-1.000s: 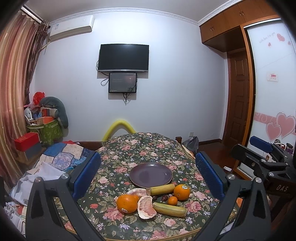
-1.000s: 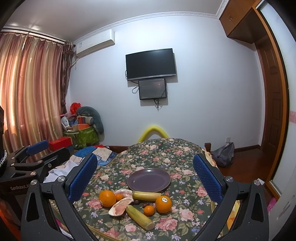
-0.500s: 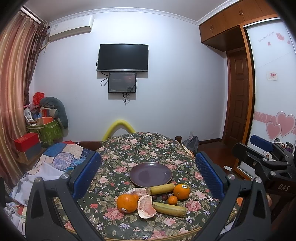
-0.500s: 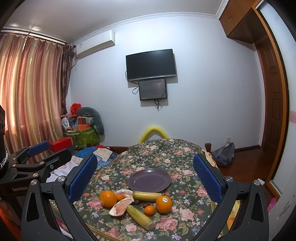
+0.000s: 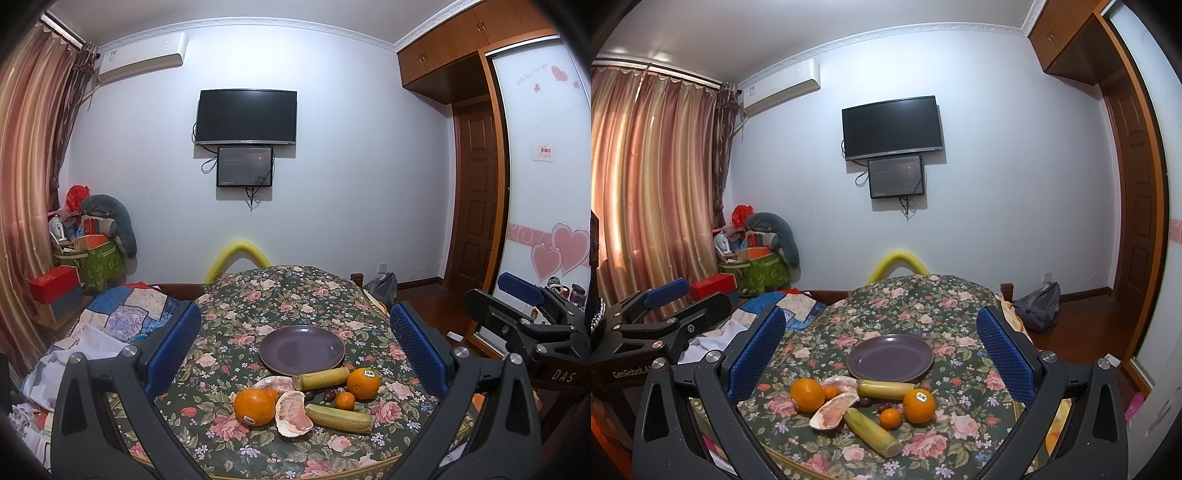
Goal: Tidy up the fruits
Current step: 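Close the left tool on a Dole orange while the right tool grasps another Dole orange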
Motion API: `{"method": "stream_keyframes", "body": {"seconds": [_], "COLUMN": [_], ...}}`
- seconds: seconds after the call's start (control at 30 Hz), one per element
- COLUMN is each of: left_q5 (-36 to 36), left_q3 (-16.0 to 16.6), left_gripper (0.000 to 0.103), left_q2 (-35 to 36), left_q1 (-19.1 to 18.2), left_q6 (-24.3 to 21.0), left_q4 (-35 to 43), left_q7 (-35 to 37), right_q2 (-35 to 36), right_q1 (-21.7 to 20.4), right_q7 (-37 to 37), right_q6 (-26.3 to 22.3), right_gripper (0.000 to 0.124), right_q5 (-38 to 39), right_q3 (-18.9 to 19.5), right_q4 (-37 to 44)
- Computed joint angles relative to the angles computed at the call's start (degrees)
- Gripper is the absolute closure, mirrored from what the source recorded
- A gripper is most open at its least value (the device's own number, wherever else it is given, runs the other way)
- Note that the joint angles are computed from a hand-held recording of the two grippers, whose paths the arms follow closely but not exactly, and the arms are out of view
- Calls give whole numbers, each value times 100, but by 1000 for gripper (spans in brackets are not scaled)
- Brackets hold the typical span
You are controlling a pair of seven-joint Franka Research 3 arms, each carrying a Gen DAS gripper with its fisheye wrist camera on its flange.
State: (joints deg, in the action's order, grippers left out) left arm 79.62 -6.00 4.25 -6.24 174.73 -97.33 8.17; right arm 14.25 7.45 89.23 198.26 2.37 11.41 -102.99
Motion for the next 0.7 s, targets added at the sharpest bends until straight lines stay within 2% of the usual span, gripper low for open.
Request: {"method": "stream_keyframes", "body": {"seconds": [0.3, 0.43, 0.53, 0.6, 0.63, 0.7], "left_q5": [-958, -1675, -2185, -2565, -2752, -3418], "left_q3": [33, 53, 111, 117, 120, 7], "left_gripper": [0, 0, 1, 9, 11, 15], "left_q2": [187, 378, 540, 668, 713, 889], "left_q1": [-34, -32, -56, -59, -58, 40], "left_q6": [-31, -60, -129, -228, -259, -375], "left_q4": [44, 92, 150, 215, 231, 321], "left_q7": [896, 1615, 2055, 2418, 2596, 3235], "right_q2": [180, 380, 571, 687, 778, 918], "right_q1": [241, 490, 279, 543, 792, 862], "right_q7": [-352, -629, -824, -890, -852, -890], "right_q6": [-319, -630, -902, -1083, -1236, -1485], "right_gripper": [21, 21, 21, 21, 21, 21], "right_q5": [354, 685, 826, 967, 1016, 1089], "right_q3": [-215, -466, -236, -557, -876, -993], "right_q4": [283, 559, 781, 927, 1048, 1230]}}
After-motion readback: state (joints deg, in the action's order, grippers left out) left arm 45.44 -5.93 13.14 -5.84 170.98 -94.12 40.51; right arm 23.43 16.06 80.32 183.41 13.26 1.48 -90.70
